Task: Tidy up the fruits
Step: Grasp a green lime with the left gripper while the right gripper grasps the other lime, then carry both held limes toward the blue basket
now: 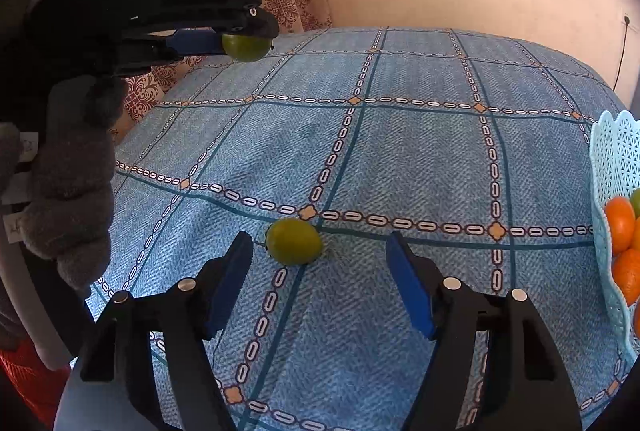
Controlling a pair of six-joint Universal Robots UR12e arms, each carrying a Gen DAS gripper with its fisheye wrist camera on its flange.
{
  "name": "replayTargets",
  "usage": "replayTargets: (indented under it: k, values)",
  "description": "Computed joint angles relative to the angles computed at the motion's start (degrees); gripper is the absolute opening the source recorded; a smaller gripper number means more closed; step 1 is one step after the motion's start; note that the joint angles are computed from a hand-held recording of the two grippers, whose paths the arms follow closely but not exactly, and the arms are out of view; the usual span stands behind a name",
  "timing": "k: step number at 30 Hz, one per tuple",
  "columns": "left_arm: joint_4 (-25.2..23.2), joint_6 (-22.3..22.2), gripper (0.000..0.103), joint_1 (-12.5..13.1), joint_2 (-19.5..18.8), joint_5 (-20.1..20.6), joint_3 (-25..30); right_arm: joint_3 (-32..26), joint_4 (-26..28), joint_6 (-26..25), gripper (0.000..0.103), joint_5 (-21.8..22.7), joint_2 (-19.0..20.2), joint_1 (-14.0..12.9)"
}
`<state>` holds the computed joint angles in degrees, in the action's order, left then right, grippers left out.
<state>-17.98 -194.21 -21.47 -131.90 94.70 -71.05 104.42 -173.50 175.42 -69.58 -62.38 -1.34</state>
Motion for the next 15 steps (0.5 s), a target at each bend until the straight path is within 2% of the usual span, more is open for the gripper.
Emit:
replayTargets:
  k: [1,9,15]
  values:
    - [0.09,-0.21,0.034,0.01,0.06,-0.15,-0.12,-0.44,0.38,-0.09,0.065,-0.24,0.29,0.3]
    - [0.57,-0.9,0.034,0.35,0.18,-1.03,-0.54,-1.51,0.84,-0.09,0.058,-2.52,1.48,1.39]
    - [0.22,-1.31,0.034,0.57,0.06,-1.62,-0.46,-1.6,1.05,-0.7,0.04,-2.48,1.59,1.58]
